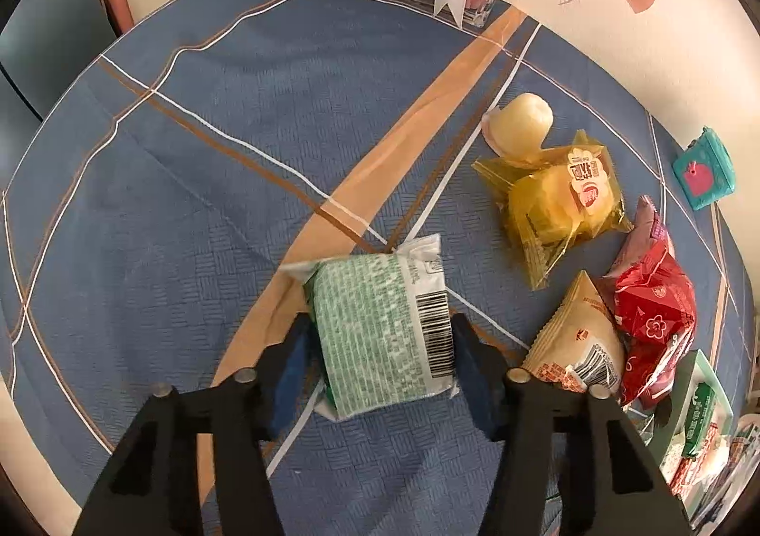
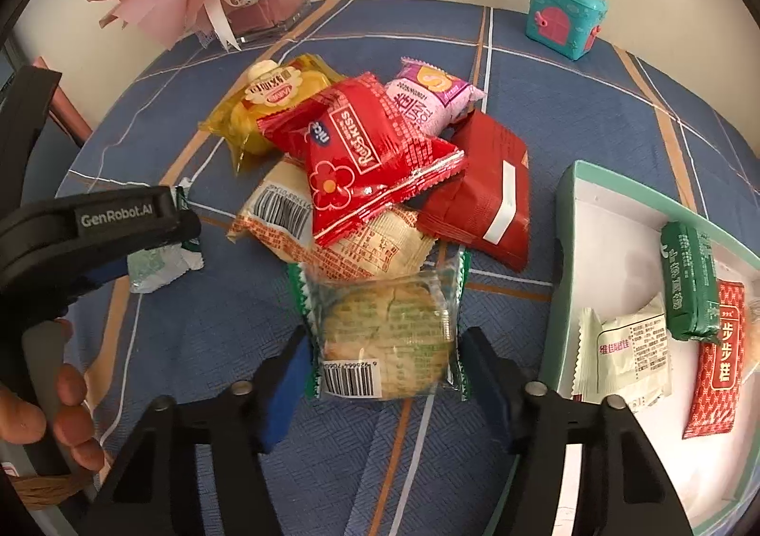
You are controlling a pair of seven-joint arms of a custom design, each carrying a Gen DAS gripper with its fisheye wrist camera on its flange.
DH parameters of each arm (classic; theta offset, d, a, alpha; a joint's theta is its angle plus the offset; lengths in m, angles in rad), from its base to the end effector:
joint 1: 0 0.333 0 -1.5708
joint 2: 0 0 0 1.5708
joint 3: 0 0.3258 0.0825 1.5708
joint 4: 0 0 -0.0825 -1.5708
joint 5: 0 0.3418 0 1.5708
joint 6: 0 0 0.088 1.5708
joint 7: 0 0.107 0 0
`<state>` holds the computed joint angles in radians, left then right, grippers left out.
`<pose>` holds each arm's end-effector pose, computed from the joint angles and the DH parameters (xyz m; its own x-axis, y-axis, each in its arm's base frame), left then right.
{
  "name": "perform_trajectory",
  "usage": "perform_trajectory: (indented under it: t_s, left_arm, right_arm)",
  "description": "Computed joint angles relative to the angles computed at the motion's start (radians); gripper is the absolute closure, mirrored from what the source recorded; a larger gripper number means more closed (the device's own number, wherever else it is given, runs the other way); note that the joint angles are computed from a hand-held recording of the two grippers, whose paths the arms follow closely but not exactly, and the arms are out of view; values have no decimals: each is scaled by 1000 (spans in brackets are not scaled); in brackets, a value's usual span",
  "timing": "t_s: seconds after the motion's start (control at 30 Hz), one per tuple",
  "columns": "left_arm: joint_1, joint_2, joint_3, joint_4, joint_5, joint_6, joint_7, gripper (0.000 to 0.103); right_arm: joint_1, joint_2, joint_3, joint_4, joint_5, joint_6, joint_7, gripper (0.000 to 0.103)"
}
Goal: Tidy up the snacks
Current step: 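Grasp the pale green pack with the left tool while the right tool grasps the round biscuit pack, then carry the pale green pack with the left tool while the right tool carries the biscuit pack over the tray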
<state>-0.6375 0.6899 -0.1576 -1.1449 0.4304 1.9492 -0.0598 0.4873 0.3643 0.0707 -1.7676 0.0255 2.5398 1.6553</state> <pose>0.5506 -0.4702 0.4330 0.6565 -0.7445 0.1210 -0.6895 -0.6574 -0.3040 0.5541 0.3390 0.4332 0.4443 -0.8923 -0.0801 -0.8373 -0.3819 -0.3912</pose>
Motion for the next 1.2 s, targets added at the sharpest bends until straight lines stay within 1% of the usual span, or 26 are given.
perform_trajectory:
  t_s: [0.13,0.3,0.5,0.6,0.7,0.8,0.9,1.2]
  left_arm:
    - [-2,-6,-3,-1,-2,-4,1,50]
    - [-9,-1,-3,28,-3,-18,9,50]
    - [-43,-18,9,64,42,-20,10,50]
    - [-71,1,19,139,67,-67,28,50]
    - [-92,6,28,182,85,-100,40,50]
    - [-111,18,35,222,95,-116,36,50]
    - [-125,13,37,230,101,-114,34,50]
    - [-181,62,66,378,131,-201,70,50]
  right_arm:
    - [-8,-6,6,1,16,-3,-15,44]
    - [-19,-20,10,-1,40,-17,-27,45]
    - [-28,-49,10,0,54,-32,-30,45]
    - [-29,-60,10,2,50,-38,-22,45]
    - [-33,-77,11,-1,51,-42,-20,45]
    - [-37,-99,14,-12,55,-45,-19,45]
    - [-39,-126,15,-33,48,-34,-15,45]
    - [-63,-187,21,-76,56,-39,-15,45]
